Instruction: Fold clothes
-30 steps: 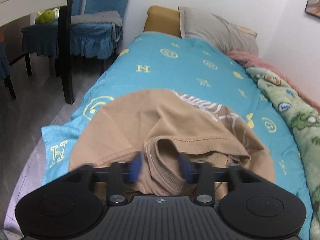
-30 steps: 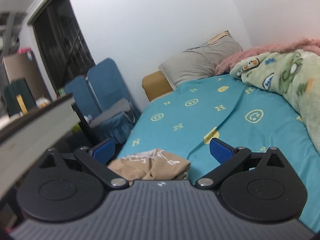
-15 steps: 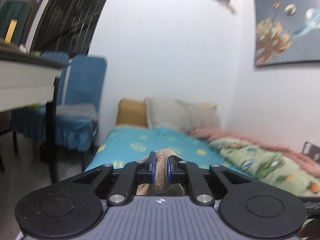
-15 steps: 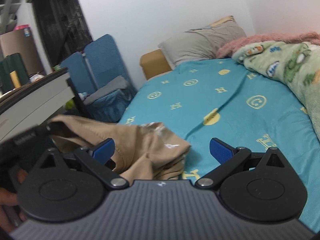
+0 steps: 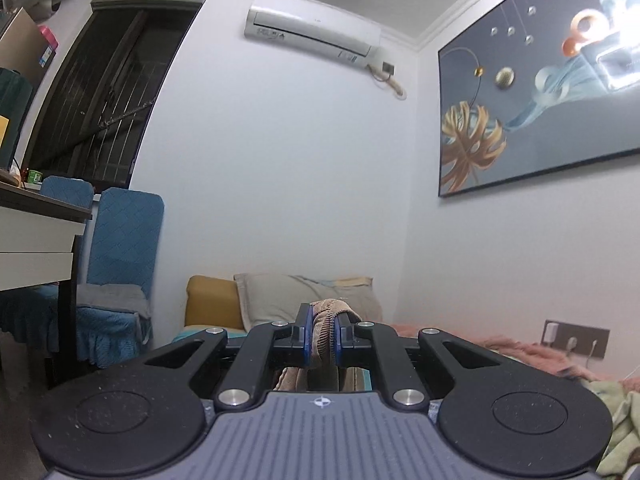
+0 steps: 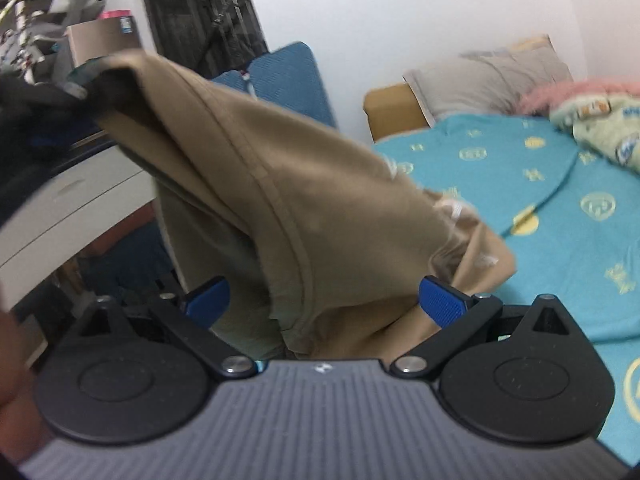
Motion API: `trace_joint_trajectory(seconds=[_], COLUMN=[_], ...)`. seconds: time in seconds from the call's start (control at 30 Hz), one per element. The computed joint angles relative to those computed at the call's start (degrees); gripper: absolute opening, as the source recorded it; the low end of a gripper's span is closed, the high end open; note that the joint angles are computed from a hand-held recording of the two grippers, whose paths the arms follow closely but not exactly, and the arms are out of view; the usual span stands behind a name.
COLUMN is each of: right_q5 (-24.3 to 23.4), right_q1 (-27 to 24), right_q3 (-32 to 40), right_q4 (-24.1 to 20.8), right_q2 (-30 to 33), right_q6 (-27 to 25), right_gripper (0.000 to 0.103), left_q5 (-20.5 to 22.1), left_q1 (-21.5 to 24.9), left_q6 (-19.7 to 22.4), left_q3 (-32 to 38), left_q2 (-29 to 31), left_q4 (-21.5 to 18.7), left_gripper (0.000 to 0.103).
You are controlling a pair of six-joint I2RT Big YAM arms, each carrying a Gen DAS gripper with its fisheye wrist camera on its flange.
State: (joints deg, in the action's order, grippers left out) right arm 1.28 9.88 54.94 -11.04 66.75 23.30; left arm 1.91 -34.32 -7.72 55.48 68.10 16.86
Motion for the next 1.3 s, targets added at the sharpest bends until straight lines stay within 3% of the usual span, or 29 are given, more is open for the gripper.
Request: trace_joint_trajectory(seconds=[0.13, 0.27, 0.43, 0.53, 0.57, 0.63, 0.73, 0.9, 1.0, 1.1, 1.2, 1.3], right_q5=[2.90, 8.07, 20.26, 30.35, 31.19, 30.03, 21.70, 8.65, 9.23, 9.59, 14.00, 15.87], right_q1=[-0.47, -1.86, -2.99, -3.08, -3.63, -4.92, -4.86, -0.01, 3.33, 2.73, 1.46, -1.87], right_q3=[1.93, 1.56, -0.93, -2.88, -3.48, -4.66, -6.08, -6.85, -4.55, -1.38, 0.75, -1.07], right_q4=[-5.66, -10.47, -9.18, -6.17, -4.91, -2.47, -0.09, 1.30, -0.57, -3.53, -9.48, -10.86], right_q2=[2.18, 0.27, -4.55, -7.47, -8.23, -9.54, -10.48, -8.72, -4.15, 1.35, 4.21, 2.41], right_q6=[4.73, 8.95, 11.14, 11.41, 11.22, 10.93, 9.34, 4.02, 2.20, 4.18, 8.97, 17.49], right_gripper=[0.103, 0.103, 0.103, 0.103, 0.103, 0.103, 0.103, 0.103, 0.103, 0.103, 0.103, 0.103], left_q5=[-0.71, -0.43, 0.74, 1.66, 1.75, 1.91, 1.68, 1.17, 0.91, 0.42, -0.38, -0.08], left_q1=[0.94, 3.20, 3.34, 2.94, 2.73, 2.36, 2.09, 2.53, 2.35, 1.77, 1.49, 1.52], left_q6=[-0.86, -2.32, -3.48, -3.69, -3.41, -2.79, -2.40, -3.39, -3.23, -2.18, -1.26, -1.15], left_q3=[0.45, 2.00, 2.30, 2.29, 2.37, 2.50, 2.51, 2.64, 2.64, 2.67, 2.70, 3.04], left_q2=[1.58, 4.33, 4.56, 3.93, 3.98, 4.07, 4.27, 4.61, 4.82, 5.11, 5.36, 5.74], left_q4=[0.17, -0.53, -0.67, -0.80, -0.93, -1.15, -1.06, -1.24, -1.33, -1.25, -1.66, -2.94], left_gripper=[0.011, 0.011, 0.011, 0.011, 0.011, 0.011, 0.011, 0.011, 0.011, 0.011, 0.011, 0.011])
